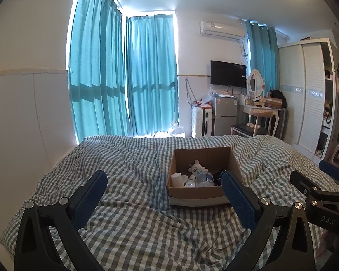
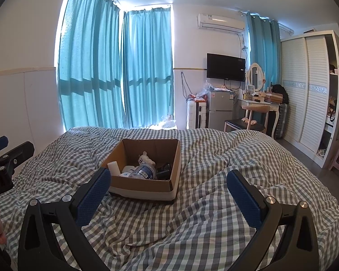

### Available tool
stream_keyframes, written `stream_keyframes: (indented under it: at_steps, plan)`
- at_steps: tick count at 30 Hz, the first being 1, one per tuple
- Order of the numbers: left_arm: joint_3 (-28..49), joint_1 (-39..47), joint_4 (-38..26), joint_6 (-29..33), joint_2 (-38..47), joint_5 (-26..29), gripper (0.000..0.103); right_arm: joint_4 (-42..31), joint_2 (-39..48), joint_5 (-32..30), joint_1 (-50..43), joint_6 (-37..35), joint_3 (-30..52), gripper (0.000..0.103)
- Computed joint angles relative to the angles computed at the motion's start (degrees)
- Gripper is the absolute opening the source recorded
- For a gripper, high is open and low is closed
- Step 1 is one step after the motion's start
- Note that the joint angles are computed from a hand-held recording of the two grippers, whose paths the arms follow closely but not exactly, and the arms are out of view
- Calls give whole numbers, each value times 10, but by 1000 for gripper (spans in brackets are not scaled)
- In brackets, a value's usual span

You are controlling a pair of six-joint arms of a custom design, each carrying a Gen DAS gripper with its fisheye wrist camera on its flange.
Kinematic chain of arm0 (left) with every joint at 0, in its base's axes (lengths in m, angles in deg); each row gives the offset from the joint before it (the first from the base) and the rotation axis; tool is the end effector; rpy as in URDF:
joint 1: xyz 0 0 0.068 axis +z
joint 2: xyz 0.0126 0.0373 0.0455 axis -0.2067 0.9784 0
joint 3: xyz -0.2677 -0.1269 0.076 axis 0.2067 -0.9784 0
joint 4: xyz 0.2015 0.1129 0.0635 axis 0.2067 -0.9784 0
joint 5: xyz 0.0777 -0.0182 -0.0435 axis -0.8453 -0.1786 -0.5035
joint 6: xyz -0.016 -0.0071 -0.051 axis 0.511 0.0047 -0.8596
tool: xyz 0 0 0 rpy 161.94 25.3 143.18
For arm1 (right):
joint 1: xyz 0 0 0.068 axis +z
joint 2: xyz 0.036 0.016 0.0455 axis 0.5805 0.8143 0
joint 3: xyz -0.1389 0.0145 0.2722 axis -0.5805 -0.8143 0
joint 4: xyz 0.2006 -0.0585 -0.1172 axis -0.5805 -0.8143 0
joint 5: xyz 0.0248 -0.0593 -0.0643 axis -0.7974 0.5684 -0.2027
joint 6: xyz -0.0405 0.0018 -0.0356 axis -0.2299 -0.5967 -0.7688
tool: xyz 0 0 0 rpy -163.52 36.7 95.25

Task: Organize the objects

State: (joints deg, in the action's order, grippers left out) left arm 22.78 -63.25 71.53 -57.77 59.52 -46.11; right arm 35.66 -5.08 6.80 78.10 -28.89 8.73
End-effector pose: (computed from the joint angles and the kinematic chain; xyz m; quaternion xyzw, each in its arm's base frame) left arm 0.1716 -0.1775 0.2767 0.0731 0.8097 -0.0311 0.5814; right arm 0.1505 0.1042 0.2592 0.0482 0.8173 -0.0287 0.5734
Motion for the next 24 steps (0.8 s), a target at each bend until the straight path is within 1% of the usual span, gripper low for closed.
stream_keyframes:
  at_steps: [9,15,18,21,24]
  plan:
    - [-2,-3,8,9,3,-8,103,-3,4,-1,2,8,-1,103]
    - [-3,7,4,3,2,6,103,-6,7,-1,3,11,1,103]
    - [-5,9,8,2,3,1,103,-9,10,0,5,14,3,103]
    - [6,14,-12,-6,11,-2,103,-15,11,0,6,16,6,103]
    - [4,15,-9,-4,13,-4,103,-18,14,0,7,19,9,103]
